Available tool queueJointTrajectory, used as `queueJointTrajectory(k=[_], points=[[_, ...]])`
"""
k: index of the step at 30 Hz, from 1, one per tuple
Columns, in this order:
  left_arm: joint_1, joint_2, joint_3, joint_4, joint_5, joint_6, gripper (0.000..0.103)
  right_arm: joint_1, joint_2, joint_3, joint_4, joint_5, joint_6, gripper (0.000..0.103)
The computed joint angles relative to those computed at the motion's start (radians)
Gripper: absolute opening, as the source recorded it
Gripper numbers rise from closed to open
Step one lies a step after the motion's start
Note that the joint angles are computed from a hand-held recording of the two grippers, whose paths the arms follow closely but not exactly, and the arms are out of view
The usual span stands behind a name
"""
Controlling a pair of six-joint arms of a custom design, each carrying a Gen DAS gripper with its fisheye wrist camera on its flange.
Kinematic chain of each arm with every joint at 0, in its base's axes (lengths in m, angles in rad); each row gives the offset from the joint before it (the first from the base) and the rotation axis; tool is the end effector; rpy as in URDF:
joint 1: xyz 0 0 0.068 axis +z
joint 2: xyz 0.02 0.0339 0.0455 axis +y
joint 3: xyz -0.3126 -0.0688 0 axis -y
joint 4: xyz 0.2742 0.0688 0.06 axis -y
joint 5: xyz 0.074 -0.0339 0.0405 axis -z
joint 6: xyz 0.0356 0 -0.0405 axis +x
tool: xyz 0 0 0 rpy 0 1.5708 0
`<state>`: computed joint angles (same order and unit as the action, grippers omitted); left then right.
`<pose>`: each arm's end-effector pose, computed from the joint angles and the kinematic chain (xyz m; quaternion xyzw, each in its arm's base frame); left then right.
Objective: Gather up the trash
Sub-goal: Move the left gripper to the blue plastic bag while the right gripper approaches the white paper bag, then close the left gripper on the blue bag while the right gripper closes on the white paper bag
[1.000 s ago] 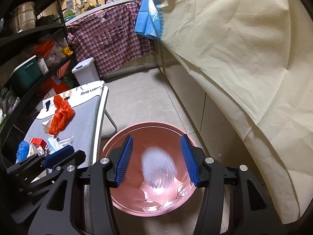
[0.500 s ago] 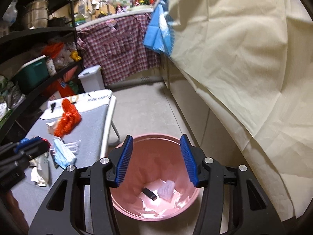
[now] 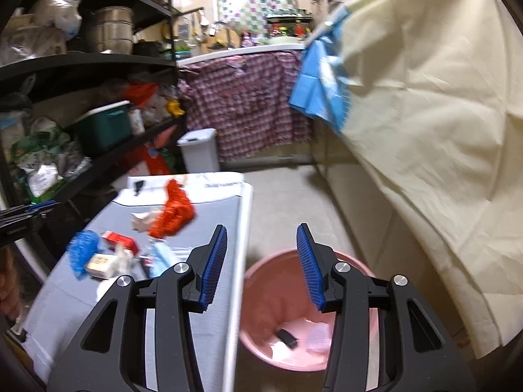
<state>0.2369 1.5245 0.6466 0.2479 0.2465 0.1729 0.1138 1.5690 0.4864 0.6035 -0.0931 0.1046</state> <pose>0.3078 0.0654 0.1892 0.0274 0.8860 -0.0158 0.4627 0.2959 0.0371 0.1616 -0.0281 0.8536 0.0961 0.5112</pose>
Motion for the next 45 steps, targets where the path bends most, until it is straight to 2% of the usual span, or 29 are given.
queueJointTrajectory(k=[4, 9, 16, 28, 35, 45], points=[[0.109, 0.057, 0.036, 0.014, 0.04, 0.008, 0.027, 0.103, 0.007, 0.029, -0.014, 0.018, 0.018, 0.038], [0.194, 0.165, 0.068, 0.063, 0.071, -0.021, 0.027, 0.235, 0.112, 0.124, -0.026, 0.007, 0.063, 0.029], [0.246, 0.317, 0.13, 0.061, 0.078, -0.045, 0.027, 0.353, 0.298, 0.219, 0.023, 0.01, 0.11, 0.029], [0.216, 0.456, 0.193, 0.062, 0.039, -0.023, 0.027, 0.404, 0.494, 0.36, -0.043, -0.018, 0.094, 0.033], [0.188, 0.512, 0.225, 0.049, -0.016, 0.0, 0.027, 0.407, 0.547, 0.415, -0.09, -0.029, 0.088, 0.033], [0.184, 0.542, 0.25, 0.027, -0.034, 0.006, 0.027, 0.418, 0.57, 0.45, -0.124, -0.028, 0.066, 0.032]])
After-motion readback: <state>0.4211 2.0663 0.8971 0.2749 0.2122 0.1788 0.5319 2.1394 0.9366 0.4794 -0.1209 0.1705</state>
